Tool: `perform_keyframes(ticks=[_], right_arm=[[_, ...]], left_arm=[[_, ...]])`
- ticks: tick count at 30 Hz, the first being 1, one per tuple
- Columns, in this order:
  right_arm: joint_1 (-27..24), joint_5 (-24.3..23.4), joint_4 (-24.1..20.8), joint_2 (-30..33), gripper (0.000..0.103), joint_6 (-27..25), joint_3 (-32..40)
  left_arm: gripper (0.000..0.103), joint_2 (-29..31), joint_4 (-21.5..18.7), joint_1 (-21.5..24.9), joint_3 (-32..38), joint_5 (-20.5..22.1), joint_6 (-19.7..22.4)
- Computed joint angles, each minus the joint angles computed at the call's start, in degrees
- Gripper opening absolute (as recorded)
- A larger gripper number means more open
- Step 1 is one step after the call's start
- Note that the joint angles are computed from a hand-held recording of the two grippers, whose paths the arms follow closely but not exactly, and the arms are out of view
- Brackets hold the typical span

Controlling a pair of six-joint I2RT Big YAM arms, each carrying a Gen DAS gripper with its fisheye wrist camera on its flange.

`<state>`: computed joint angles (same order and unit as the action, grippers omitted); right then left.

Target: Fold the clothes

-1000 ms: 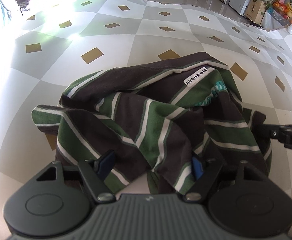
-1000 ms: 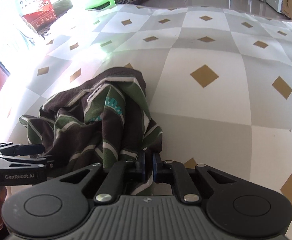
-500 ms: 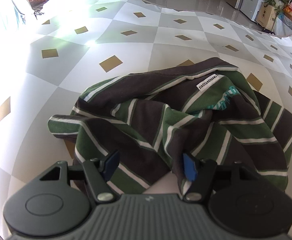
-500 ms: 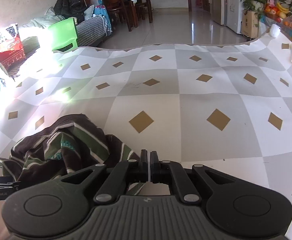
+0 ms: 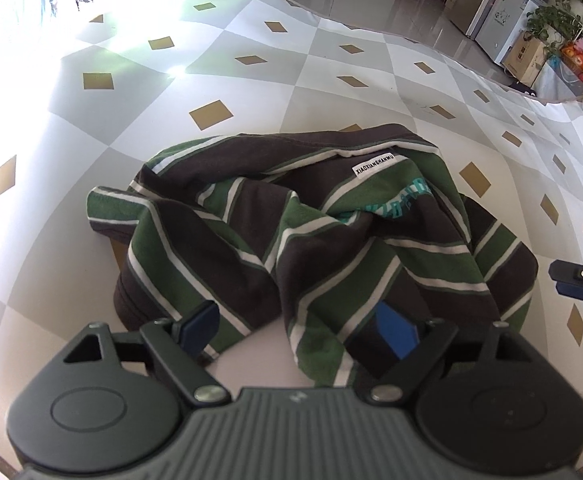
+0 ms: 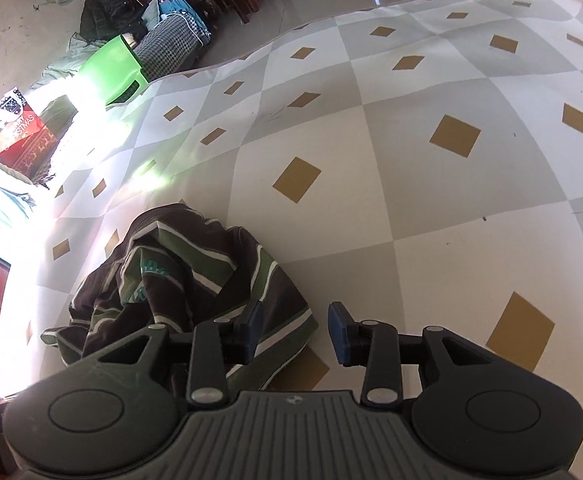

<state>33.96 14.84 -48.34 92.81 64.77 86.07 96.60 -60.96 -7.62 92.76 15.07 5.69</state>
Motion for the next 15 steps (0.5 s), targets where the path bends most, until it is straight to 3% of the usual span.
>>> perform_keyframes(ticks=[5,10,15], right_arm=[[-0.3,-2.1,0.1,1.0,0.041,2.7,0.6],[-0.3,-3.2,0.0,2.5,0.042,2.7,2.2],[-0.1,-4.1,-1.2,4.4,0.043,1.7,4.1]], left_arm=[[0.087,0.7,-4.3,0.7,-0.3,4.4,-4.5],[0.086,1.4,-5.4,0.9,-0.7,8.7,-7.2],[0.07,0.8,-3.2,0.2,-1.4,9.9,-7.8]])
